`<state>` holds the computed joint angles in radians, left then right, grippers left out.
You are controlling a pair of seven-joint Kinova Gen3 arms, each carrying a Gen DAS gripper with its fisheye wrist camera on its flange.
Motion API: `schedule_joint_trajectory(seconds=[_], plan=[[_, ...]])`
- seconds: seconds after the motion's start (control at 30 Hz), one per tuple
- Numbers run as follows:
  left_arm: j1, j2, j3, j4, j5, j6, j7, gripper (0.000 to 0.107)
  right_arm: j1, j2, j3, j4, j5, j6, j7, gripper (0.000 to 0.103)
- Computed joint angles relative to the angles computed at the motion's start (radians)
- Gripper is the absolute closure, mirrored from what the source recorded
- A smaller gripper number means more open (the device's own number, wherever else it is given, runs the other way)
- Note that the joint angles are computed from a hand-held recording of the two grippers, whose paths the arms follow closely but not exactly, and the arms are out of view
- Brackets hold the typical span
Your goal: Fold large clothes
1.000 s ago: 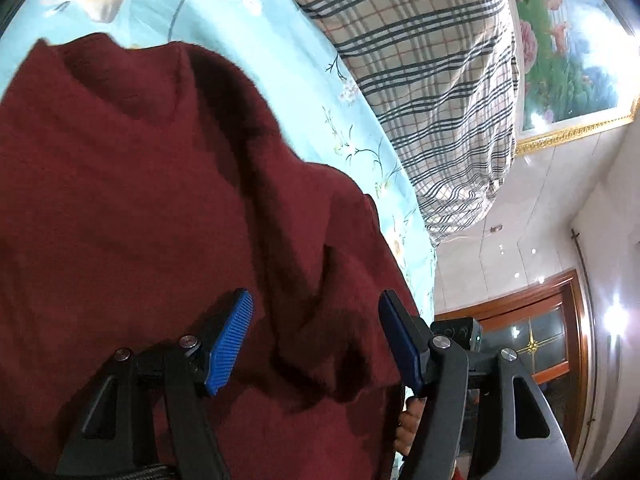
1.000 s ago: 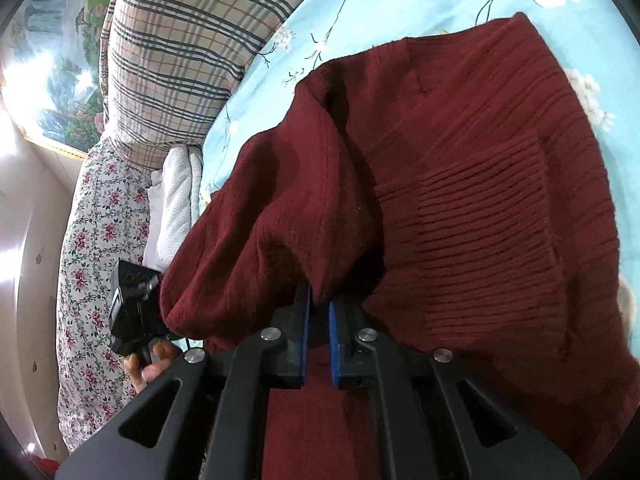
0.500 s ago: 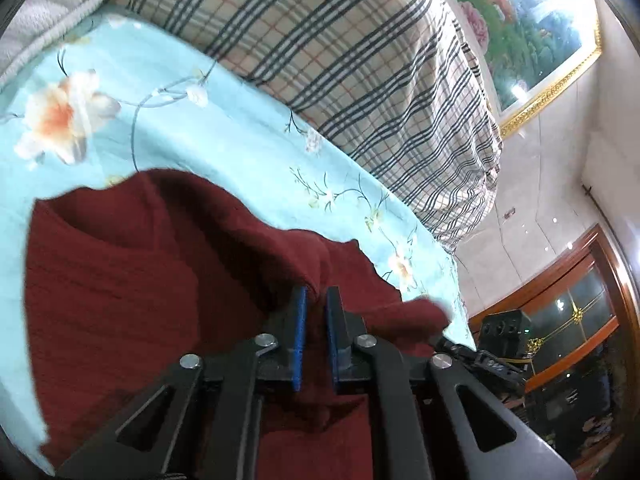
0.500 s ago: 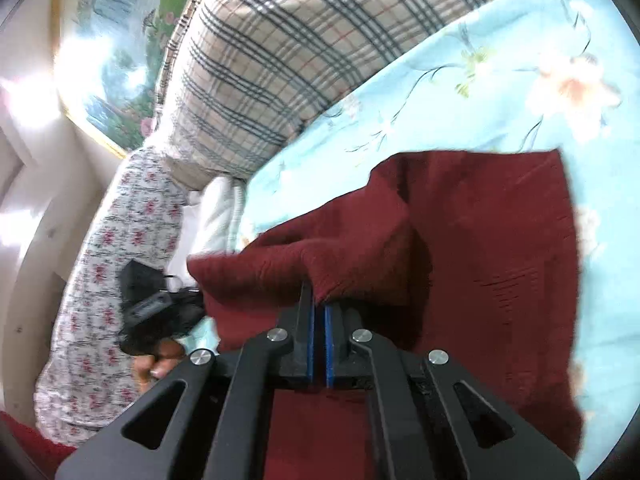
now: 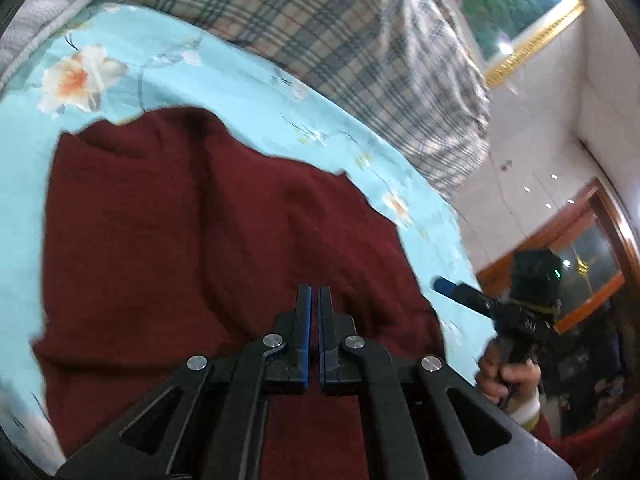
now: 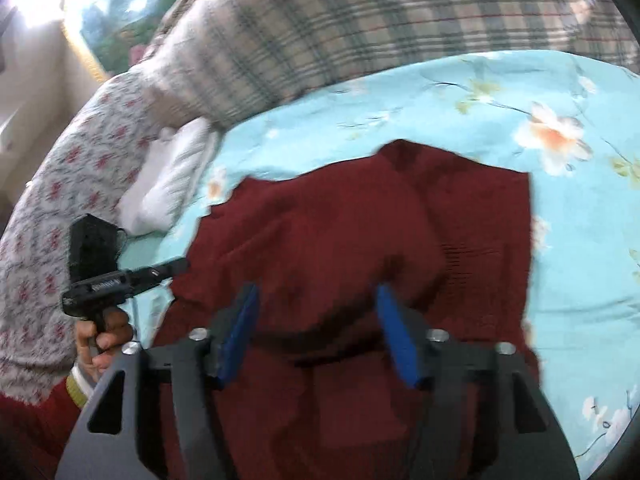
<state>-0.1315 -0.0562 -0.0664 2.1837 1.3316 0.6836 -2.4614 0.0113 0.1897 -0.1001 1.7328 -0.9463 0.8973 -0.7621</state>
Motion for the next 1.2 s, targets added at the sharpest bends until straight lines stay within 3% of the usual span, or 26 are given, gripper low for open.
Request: schedule_joint_trajectory(seconds=[0.07, 0.13, 0.3, 0.33, 0.4, 0.47, 0.5, 0.57, 0.67, 0.77, 0.87, 0.93, 1.03, 1.2], plan=[[0.006, -0.005, 0.002, 0.019, 0.02, 0.029, -0.013, 0.107, -0.015, 0.051, 0.035, -0.017, -0.041, 0.074, -0.031, 0.04], [0.011, -0.004, 0.006, 0.033, 0.033, 0.051, -0.007, 0.089, -0.035, 0.089, 0.06, -0.025, -0.05, 0.097, -0.102, 0.04], [0.011, 0.005, 0.011, 0.048, 0.036, 0.045, 0.08, 0.042, 0.058, 0.163, -0.037, -0.013, -0.123, 0.129, -0.123, 0.04], [0.007, 0.014, 0.007, 0.048, 0.046, 0.042, 0.096, 0.039, 0.047, 0.166, -0.037, -0.014, -0.114, 0.115, -0.139, 0.041], [-0.008, 0.035, -0.004, 0.051, 0.09, 0.066, 0.083, 0.039, 0.041, 0.174, -0.04, -0.016, -0.111, 0.103, -0.165, 0.045], [-0.021, 0.057, -0.007, 0.05, 0.133, 0.097, 0.065, 0.039, 0.037, 0.193, -0.046, -0.024, -0.118, 0.097, -0.202, 0.066], [-0.022, 0.058, -0.002, 0.046, 0.135, 0.096, 0.069, 0.039, 0.043, 0.201, -0.05, -0.025, -0.126, 0.098, -0.207, 0.07], [-0.019, 0.052, 0.008, 0.041, 0.134, 0.095, 0.064, 0.039, 0.041, 0.205, -0.057, -0.034, -0.122, 0.091, -0.214, 0.098], [-0.013, 0.063, 0.017, 0.04, 0.155, 0.141, 0.012, 0.039, 0.058, 0.191, -0.075, -0.033, -0.162, 0.084, -0.176, 0.099], [0.009, 0.112, 0.041, -0.012, 0.112, 0.166, 0.012, 0.039, 0.1, 0.172, -0.096, -0.018, -0.282, 0.101, -0.089, 0.099], [0.053, 0.158, 0.077, -0.1, -0.008, 0.084, 0.11, 0.043, 0.115, 0.143, -0.08, -0.009, -0.371, 0.14, -0.015, 0.099], [0.106, 0.159, 0.049, -0.137, -0.089, 0.005, 0.191, 0.054, 0.117, 0.121, -0.065, -0.002, -0.406, 0.17, 0.03, 0.099], [0.08, 0.1, 0.057, -0.128, -0.129, -0.093, 0.25, 0.054, 0.105, 0.087, -0.036, 0.01, -0.401, 0.201, 0.08, 0.099], [0.012, 0.005, 0.009, -0.009, -0.001, -0.108, 0.146, 0.054, 0.04, 0.089, -0.005, 0.027, -0.26, 0.163, 0.054, 0.097]])
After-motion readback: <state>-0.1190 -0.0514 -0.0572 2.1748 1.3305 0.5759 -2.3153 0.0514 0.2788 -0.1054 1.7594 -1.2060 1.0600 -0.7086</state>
